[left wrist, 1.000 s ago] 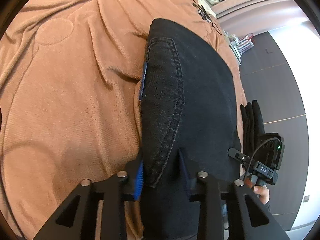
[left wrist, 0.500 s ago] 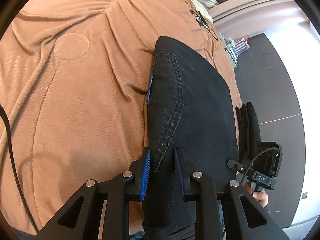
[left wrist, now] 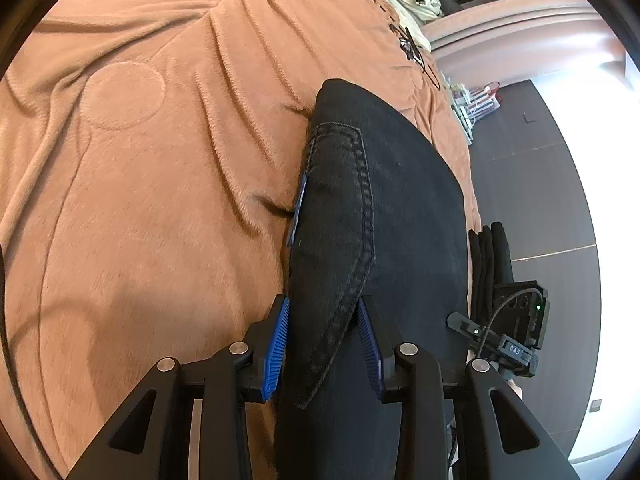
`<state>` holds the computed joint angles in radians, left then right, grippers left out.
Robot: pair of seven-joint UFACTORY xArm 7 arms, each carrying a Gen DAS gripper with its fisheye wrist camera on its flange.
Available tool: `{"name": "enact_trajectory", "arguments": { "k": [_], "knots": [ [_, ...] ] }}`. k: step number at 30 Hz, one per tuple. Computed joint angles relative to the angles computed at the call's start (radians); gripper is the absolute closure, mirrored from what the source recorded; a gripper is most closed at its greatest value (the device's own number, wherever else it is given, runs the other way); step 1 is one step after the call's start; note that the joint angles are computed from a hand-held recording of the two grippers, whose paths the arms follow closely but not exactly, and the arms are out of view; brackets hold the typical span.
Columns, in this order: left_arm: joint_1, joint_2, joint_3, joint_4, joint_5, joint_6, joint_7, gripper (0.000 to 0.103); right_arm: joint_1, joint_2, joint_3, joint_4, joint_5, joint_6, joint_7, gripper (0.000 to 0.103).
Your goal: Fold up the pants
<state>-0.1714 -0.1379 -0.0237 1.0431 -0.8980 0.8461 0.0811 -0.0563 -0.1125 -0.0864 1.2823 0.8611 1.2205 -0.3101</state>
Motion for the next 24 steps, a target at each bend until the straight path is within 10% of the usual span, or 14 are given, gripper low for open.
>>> {"name": "enact_trajectory", "arguments": {
  "k": [11, 24],
  "knots": [
    [0.009, 0.058, -0.010, 0.030, -0.050, -0.019, 0.027, 0.066, -0.032, 0.041, -0.003, -0.016, 0.125, 0.034, -0.086, 0.048],
    [-0.011, -0.029, 0.000, -0.009, -0.078, -0.061, 0.086, 0.075, 0.024, -0.105, -0.013, -0.096, 0.106, -0.045, -0.142, 0.078]
  ]
}}
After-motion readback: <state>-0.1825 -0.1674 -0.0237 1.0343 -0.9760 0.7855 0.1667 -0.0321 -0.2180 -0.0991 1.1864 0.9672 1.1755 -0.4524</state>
